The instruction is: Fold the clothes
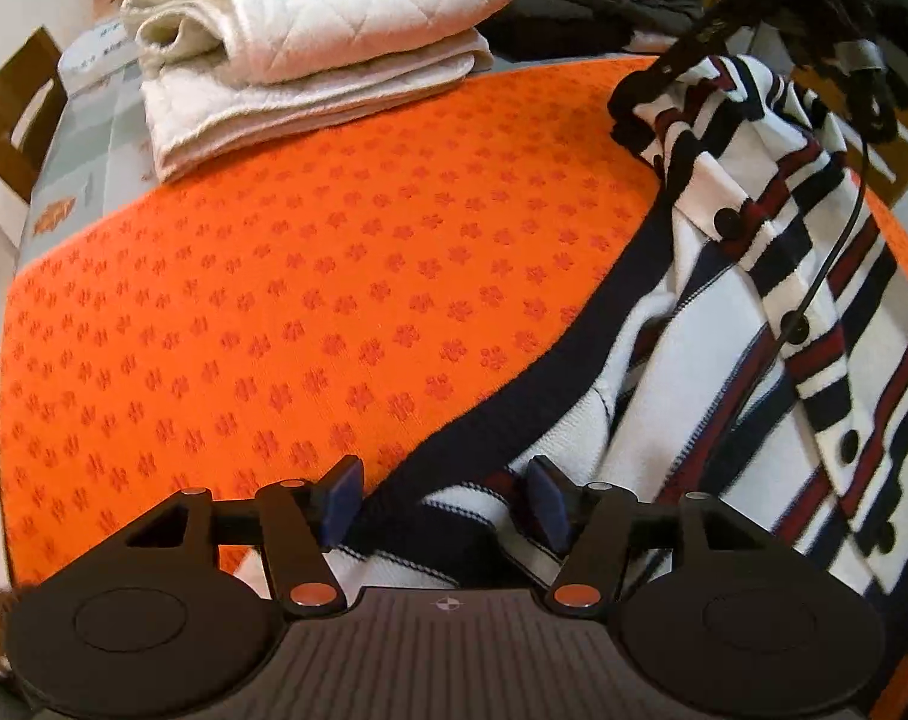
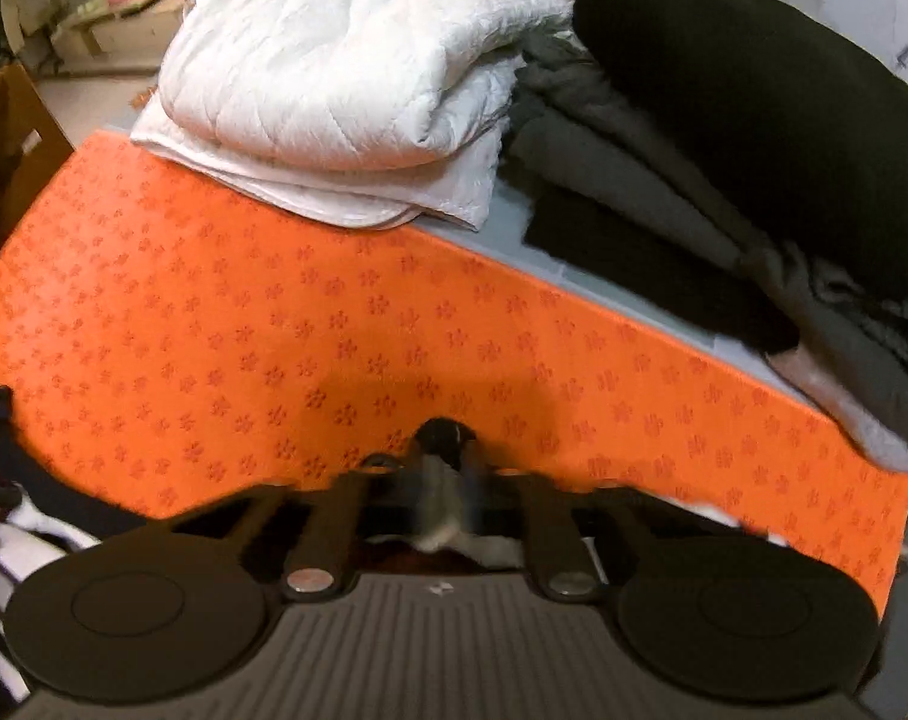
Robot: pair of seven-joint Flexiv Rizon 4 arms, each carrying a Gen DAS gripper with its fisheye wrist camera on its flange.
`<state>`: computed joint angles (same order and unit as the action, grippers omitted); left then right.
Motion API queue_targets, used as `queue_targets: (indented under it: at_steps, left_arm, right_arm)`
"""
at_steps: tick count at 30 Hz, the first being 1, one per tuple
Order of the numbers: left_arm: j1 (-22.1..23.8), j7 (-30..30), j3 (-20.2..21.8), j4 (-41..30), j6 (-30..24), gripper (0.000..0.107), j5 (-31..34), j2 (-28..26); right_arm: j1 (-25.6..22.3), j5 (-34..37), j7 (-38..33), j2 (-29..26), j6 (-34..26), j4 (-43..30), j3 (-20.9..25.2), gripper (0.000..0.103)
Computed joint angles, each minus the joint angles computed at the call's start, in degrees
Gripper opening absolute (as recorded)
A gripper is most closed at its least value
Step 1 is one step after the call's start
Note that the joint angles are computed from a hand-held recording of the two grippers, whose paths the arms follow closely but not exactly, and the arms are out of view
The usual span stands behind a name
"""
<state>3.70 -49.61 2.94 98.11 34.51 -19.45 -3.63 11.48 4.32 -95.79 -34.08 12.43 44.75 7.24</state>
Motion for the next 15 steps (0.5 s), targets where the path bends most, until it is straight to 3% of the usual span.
queue_targets:
  at_steps: [9, 15]
  left_arm:
    - [-0.83, -2.02, -0.01, 1.51, 3.63, 0.066, 3.0, 1.3]
    - [-1.52, -0.91, -0.13, 2.59, 6.51, 0.067, 5.58, 2.07]
  right_arm:
    - [-5.71, 7.38, 1.27, 18.87, 10.63, 21.72, 1.28, 0.008]
    - [-6.19, 7.29, 0.97, 29.59, 11.43, 37.23, 0.38, 0.008]
